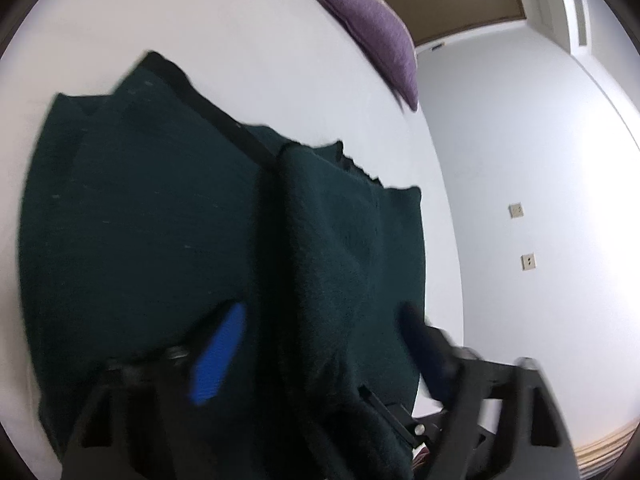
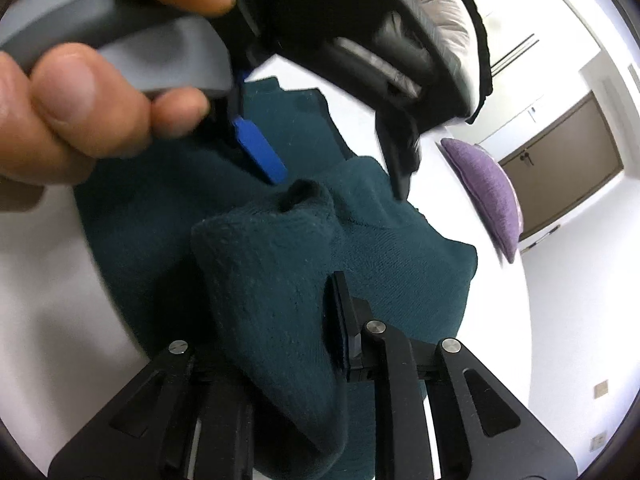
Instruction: Fold small clothes
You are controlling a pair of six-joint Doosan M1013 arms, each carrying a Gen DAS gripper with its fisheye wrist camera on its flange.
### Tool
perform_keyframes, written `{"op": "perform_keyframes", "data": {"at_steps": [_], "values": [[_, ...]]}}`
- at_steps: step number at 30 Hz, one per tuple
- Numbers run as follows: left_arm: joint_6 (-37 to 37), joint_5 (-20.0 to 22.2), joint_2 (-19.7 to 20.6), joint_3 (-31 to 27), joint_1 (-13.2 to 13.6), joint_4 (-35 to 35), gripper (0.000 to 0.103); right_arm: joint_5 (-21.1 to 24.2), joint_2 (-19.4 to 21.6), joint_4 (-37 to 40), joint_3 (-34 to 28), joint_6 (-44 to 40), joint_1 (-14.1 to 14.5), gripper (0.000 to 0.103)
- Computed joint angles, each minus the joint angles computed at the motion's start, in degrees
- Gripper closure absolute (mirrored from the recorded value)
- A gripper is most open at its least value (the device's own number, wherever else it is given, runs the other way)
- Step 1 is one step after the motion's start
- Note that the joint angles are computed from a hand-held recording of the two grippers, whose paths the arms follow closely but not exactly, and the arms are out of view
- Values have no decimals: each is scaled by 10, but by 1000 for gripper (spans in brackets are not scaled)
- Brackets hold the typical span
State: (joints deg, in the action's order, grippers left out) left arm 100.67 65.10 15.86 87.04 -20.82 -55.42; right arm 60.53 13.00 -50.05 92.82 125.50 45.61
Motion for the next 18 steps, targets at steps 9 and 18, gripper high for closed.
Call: {"op": "perform_keyframes", "data": {"at_steps": [9,18], "values": [[-7,9,4,-9,-7,16,87,-120,-96,90,70,70,-14,65],[26,4,-16,3,12,-2,88,-197,-201,155,153,242,-102,57]]}}
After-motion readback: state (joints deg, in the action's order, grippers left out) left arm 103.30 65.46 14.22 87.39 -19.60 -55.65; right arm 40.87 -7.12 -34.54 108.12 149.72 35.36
